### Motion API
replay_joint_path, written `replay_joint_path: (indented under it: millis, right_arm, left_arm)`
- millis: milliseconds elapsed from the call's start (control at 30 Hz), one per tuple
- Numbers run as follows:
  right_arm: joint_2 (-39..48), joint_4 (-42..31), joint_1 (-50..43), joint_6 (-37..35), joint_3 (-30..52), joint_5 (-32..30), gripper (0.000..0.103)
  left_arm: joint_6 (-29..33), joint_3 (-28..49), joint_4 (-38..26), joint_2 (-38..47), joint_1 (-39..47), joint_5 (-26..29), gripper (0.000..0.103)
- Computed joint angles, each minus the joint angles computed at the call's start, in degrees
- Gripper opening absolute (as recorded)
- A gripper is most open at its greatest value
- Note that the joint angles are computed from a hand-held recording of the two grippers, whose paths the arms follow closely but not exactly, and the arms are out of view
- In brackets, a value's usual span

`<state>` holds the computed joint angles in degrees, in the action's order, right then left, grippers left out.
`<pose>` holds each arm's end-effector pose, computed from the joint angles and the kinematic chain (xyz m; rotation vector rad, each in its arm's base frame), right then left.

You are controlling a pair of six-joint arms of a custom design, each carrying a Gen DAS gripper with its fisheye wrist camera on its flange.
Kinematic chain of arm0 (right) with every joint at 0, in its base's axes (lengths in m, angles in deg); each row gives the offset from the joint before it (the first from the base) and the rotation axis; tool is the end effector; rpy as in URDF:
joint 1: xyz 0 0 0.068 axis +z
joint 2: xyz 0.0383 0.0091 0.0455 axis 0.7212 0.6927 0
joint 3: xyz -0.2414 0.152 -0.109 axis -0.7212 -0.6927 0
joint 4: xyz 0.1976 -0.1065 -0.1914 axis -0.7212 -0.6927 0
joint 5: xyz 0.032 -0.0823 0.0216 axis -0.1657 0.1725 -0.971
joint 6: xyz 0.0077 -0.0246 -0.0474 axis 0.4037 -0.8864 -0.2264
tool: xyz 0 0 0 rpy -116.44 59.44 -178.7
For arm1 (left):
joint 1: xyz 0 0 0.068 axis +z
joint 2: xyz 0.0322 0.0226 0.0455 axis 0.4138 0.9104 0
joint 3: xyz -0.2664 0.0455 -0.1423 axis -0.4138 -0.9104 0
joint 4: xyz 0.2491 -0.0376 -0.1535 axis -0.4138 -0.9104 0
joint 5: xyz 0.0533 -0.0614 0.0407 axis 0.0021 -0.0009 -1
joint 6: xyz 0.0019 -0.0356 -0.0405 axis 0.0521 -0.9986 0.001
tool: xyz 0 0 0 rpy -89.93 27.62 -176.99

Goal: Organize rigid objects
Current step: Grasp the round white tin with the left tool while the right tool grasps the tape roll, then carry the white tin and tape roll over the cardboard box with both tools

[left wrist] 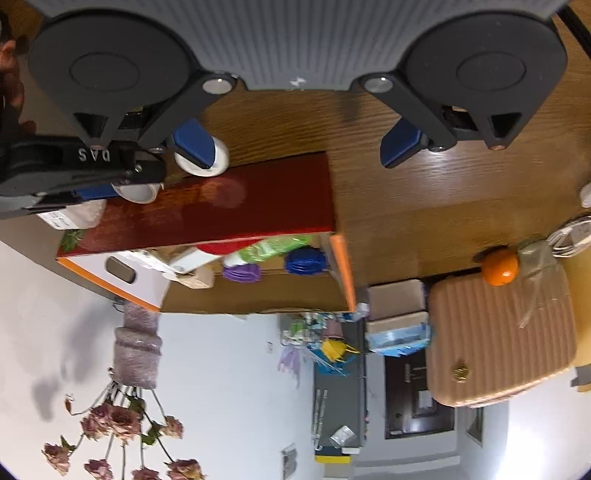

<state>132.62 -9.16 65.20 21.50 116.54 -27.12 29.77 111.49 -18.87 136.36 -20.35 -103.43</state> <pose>0.3427 0.1237 0.0790 -0.4865 2.2118 0.3233 0.2573 -0.2225 0.0860 -0.1121 2.1170 0.0463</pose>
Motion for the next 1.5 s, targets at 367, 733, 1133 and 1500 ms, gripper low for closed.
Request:
replay_joint_path:
  millis: [367, 733, 1133, 1500]
  right_arm:
    - [-9.4, 8.0, -11.8, 0.9, -10.6, -9.7, 0.042]
    - [-15.5, 9.4, -18.9, -3.1, -17.5, -17.6, 0.042]
    - [-38.7, 8.1, -20.3, -4.7, -31.7, -19.9, 0.042]
    - [-91.8, -33.4, -18.9, -6.4, -40.4, -19.1, 0.042]
  left_arm:
    - [1.8, 17.3, -9.9, 10.3, -1.4, 5.4, 0.069]
    - [-7.1, 14.9, -13.3, 6.0, -5.7, -1.0, 0.040]
    - [-38.4, 12.0, -45.0, -5.8, -30.6, -33.1, 0.040]
    - [-96.5, 25.5, -101.8, 5.8, -44.9, -35.7, 0.040]
